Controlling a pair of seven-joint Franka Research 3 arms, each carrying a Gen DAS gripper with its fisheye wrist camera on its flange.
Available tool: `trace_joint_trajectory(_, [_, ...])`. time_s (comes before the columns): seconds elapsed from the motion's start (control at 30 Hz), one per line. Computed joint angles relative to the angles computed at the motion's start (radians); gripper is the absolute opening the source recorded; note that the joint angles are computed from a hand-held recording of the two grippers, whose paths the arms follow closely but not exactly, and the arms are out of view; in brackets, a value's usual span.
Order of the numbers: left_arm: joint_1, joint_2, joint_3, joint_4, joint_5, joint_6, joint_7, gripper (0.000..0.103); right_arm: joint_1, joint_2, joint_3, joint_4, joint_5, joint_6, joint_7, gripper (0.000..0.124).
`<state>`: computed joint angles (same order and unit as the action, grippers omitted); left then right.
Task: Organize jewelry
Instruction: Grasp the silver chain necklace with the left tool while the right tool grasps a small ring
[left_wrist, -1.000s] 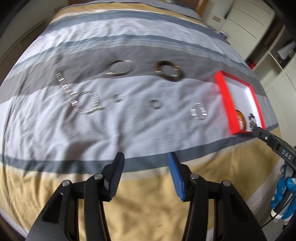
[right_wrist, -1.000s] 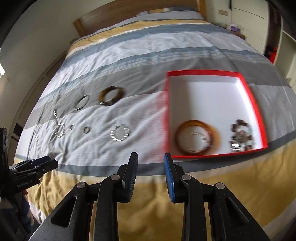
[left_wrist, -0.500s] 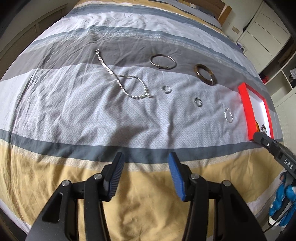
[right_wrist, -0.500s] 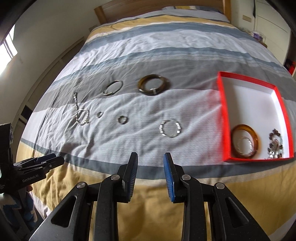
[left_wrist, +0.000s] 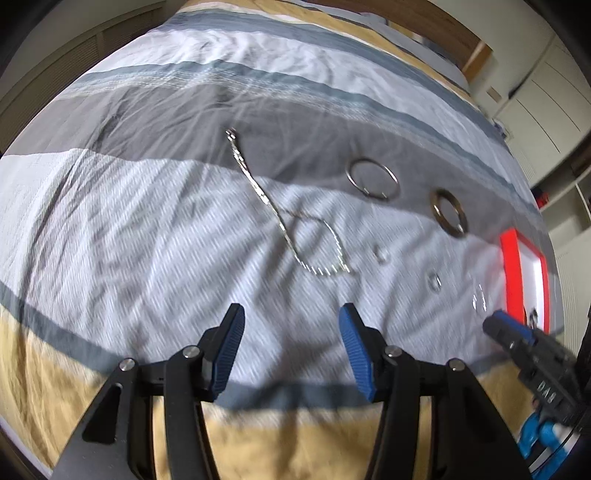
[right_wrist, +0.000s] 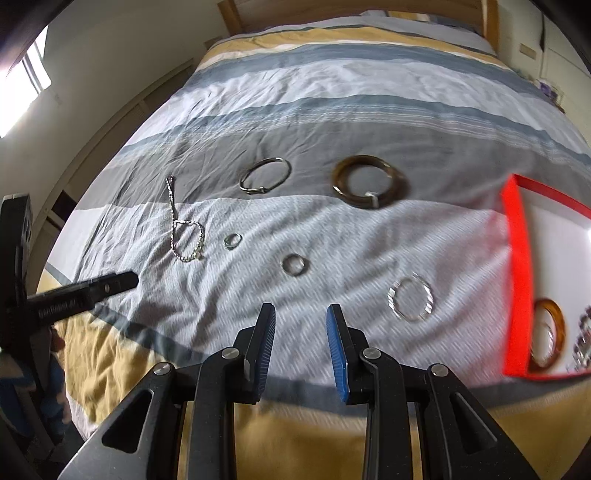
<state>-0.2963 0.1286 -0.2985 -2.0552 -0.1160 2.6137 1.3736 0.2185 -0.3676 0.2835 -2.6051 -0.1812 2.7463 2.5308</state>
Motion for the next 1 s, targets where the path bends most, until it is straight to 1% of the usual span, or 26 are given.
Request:
trace_joint_trajectory(0.13, [0.007, 0.084, 0.016, 0.09, 0.038, -0.006, -0.047, 0.051, -0.008, 0.092, -0.015, 0.051, -0.02, 0.037, -0.024, 0.029])
trace_joint_trajectory(0.3, [0.021, 0.188, 0.01, 0.203, 0.059, -0.026, -0.084, 0.051, 0.008, 0.19, -0.056, 0.104, -0.033, 0.066, -0.052, 0.029])
trace_joint_trajectory(0.47, [0.024, 0.302, -0.01, 0.327, 0.053, -0.056, -0.102, 0.051, 0.029, 0.246, -0.096, 0.129, -0.04, 0.081, -0.057, 0.029])
trace_joint_trajectory(0.63, [0.004, 0.396, 0.005, 0.435, 0.083, -0.11, -0.178, 0.051, 0.047, 0.275, -0.125, 0.138, -0.032, 0.094, -0.068, 0.031])
trace_joint_trajectory(0.8, [-0.022, 0.412, 0.019, 0.45, 0.156, -0.112, -0.21, 0.051, 0.062, 0.303, -0.143, 0.146, -0.019, 0.105, -0.088, 0.031])
trace_joint_trajectory(0.9, [-0.02, 0.413, 0.013, 0.444, 0.169, -0.098, -0.212, 0.05, 0.067, 0.314, -0.149, 0.154, -0.029, 0.105, -0.076, 0.031])
trace_joint_trajectory(0.93, [-0.021, 0.412, 0.014, 0.442, 0.174, -0.095, -0.215, 0.046, 0.069, 0.317, -0.151, 0.156, -0.032, 0.106, -0.073, 0.031])
trace_joint_trajectory(0.97, [-0.02, 0.406, 0.015, 0.431, 0.18, -0.09, -0.218, 0.04, 0.072, 0.322, -0.153, 0.16, -0.032, 0.105, -0.075, 0.031])
trace_joint_trajectory(1.0, [-0.012, 0.389, 0.013, 0.405, 0.179, -0.079, -0.215, 0.037, 0.074, 0.325, -0.155, 0.163, -0.034, 0.103, -0.076, 0.028])
